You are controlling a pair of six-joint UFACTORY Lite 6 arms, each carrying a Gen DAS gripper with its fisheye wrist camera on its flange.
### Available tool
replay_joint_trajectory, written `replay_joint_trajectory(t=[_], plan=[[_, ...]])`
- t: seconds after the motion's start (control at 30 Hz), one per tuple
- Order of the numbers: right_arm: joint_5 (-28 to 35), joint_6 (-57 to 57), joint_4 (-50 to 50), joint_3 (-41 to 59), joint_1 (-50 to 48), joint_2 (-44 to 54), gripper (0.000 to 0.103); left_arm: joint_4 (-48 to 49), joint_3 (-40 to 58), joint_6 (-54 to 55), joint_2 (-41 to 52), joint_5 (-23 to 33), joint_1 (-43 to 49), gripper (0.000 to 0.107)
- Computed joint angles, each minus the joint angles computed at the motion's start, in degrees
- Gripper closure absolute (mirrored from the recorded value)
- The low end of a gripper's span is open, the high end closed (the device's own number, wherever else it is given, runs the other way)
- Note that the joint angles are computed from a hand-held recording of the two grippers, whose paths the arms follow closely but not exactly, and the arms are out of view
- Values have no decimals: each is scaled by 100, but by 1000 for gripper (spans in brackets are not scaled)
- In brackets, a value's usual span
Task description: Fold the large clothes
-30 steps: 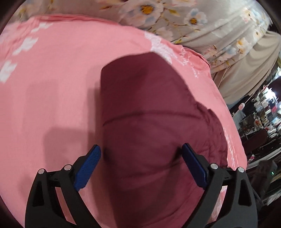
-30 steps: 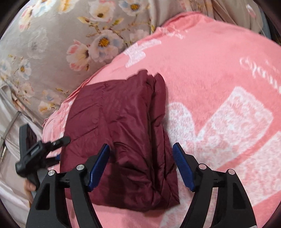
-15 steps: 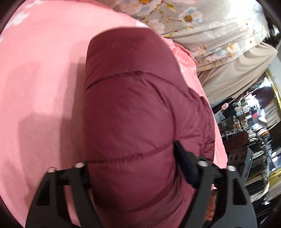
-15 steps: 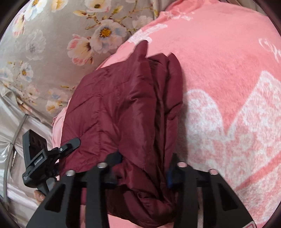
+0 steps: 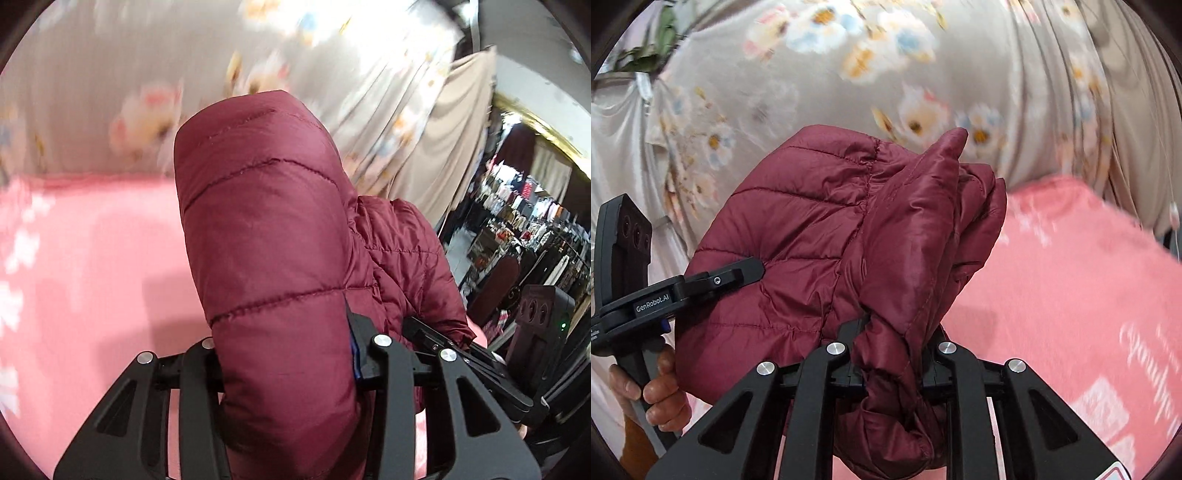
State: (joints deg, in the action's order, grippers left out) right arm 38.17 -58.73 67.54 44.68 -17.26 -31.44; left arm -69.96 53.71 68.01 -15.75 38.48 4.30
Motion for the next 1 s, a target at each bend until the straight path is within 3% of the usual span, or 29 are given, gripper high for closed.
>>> replay_joint_trajectory(t=[0.17,0.43,0.7,1.0], plan=[[-401,-210,611,1224,717,662,86,-189,846,371,-149,528,746,67],[-1286,-1848,2508,2636,2063,2263,86,-912,2389,1260,920,1130,1921,66],[-1719,-3684,4387,4085,2959,4647,86,-1245,3760,1902,2891,966,2263,66],[-1871,-3635,4387,5796,3288,7218,86,-1008,5596,1750,5577,706,2336,66]])
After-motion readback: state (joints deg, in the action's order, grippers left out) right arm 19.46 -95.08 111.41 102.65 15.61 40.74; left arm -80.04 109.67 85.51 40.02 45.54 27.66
